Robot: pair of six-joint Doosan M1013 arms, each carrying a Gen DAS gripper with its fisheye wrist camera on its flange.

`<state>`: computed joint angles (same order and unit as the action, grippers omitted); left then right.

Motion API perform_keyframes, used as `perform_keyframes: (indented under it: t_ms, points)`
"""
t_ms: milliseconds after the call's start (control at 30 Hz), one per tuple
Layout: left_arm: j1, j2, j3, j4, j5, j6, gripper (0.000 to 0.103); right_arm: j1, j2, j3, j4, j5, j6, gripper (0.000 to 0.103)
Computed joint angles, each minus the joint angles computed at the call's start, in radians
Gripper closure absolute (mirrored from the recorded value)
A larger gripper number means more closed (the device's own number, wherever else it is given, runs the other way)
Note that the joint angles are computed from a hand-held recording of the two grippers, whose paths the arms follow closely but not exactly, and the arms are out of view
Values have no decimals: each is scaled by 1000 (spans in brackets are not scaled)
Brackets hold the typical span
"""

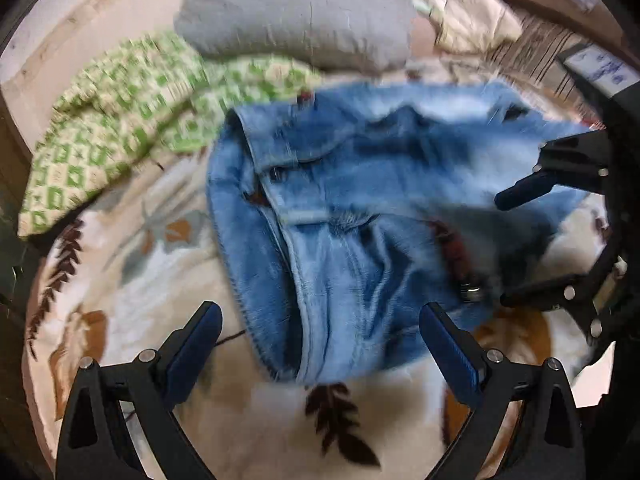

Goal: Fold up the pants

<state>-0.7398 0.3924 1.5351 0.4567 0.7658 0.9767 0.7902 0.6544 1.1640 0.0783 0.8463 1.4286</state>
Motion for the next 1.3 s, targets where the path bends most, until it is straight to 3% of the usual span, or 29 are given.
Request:
perform_keyframes:
  t_ms: [33, 67, 133, 200, 233, 433, 467, 533, 633, 700, 733, 767, 800, 833, 867, 933, 1000, 1133, 1233, 1300]
  points:
    - [9, 17, -19, -57, 30, 51, 14, 0, 10, -7, -7, 3, 17, 20]
    - [25, 33, -37, -150, 57, 126, 54, -1, 28, -23, -5, 16, 41, 22]
    - [37, 24, -29, -216, 29, 147, 71, -12, 43, -36, 45, 33, 48, 28]
    - [45, 11, -23, -279, 20, 208, 89, -16, 36, -26, 72, 15, 53, 47]
    - [47, 0, -16, -313, 13, 244, 91, -23, 31, -20, 133, 13, 13, 70]
    - [31, -99, 64, -270, -6, 191, 91, -24, -11, 24, 311, 40, -155, 80]
    - [33, -116, 82, -275, -15, 182, 100, -25, -26, 45, 353, 38, -188, 80]
    - [28, -147, 115, -209, 18, 92, 97, -20, -40, 69, 387, 26, -219, 80]
    - [43, -139, 130, -241, 37, 76, 99, 5, -27, 68, 284, 20, -153, 79]
    - [38, -118, 117, -216, 79, 65, 99, 0, -3, 46, 270, 34, -98, 59]
    - [42, -127, 125, -233, 41, 69, 97, -1, -2, 39, 258, 43, -75, 37]
    - [46, -137, 131, -240, 10, 68, 89, -2, -3, 34, 246, 52, -59, 26]
    - [47, -146, 132, -232, -12, 58, 78, -4, -15, 41, 237, 45, -58, 26]
    - [46, -149, 123, -200, -22, 32, 42, -6, -30, 55, 247, 30, -80, 26]
    - [39, -148, 107, -133, -23, -22, 13, -15, -46, 64, 265, 16, -114, 26]
    - [30, -138, 77, -2, -35, -114, 10, -26, -69, 71, 246, -19, -117, 25]
    - [38, -107, 16, 16, -30, -114, 10, -37, -76, 60, 182, -55, -81, 25]
    - [70, 16, -169, 14, 81, -71, 10, -66, -50, -10, 16, -87, 56, 25]
    - [101, 127, -322, -24, 192, -45, 10, -86, 7, -115, -83, -37, 139, 25]
    - [123, 175, -383, -63, 214, -48, 10, -97, 58, -194, -119, 9, 179, 25]
